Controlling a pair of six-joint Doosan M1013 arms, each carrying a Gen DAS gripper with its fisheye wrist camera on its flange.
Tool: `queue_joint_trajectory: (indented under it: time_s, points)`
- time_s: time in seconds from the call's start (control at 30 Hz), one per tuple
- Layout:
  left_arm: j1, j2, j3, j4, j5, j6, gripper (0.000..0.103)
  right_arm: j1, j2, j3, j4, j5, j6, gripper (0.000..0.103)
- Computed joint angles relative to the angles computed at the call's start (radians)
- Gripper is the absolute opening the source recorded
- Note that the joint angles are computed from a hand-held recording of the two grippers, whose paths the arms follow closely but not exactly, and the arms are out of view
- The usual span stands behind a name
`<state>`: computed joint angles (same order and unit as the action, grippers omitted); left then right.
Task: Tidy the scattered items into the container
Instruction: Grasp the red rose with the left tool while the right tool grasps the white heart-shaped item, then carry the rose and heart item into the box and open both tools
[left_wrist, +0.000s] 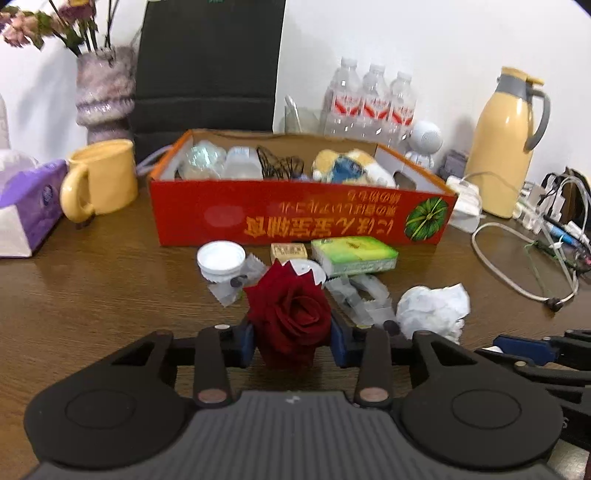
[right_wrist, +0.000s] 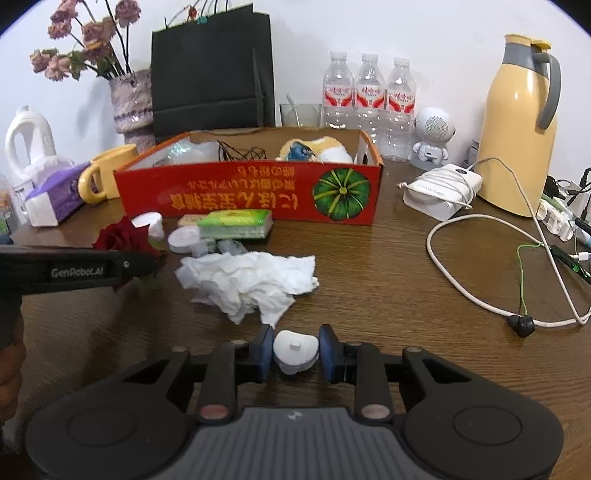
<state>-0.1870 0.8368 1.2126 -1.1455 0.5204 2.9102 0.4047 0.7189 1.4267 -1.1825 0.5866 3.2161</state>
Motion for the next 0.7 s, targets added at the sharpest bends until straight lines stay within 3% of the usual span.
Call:
queue_joint_trajectory:
  time_s: [0.13,0.33,0.57,0.7]
  points:
    - [0.014,-0.052,0.082,-0.162,-0.017,0.169,0.039,0.019,-0.018,0.018,-0.090,0.000,0.072,0.025]
    - [0.042,-0.138,0.237,-0.499,-0.036,0.542,0.039,0.061,-0.046,0.049,-0.235,0.022,0.190,0.025]
    - [0.062,-0.179,0.299,-0.629,-0.019,0.671,0.039,0.093,-0.061,0.061,-0.328,0.032,0.261,0.025]
    - [0.056,-0.164,0.267,-0.601,-0.010,0.628,0.039,0.088,-0.059,0.046,-0.343,0.033,0.265,0.025]
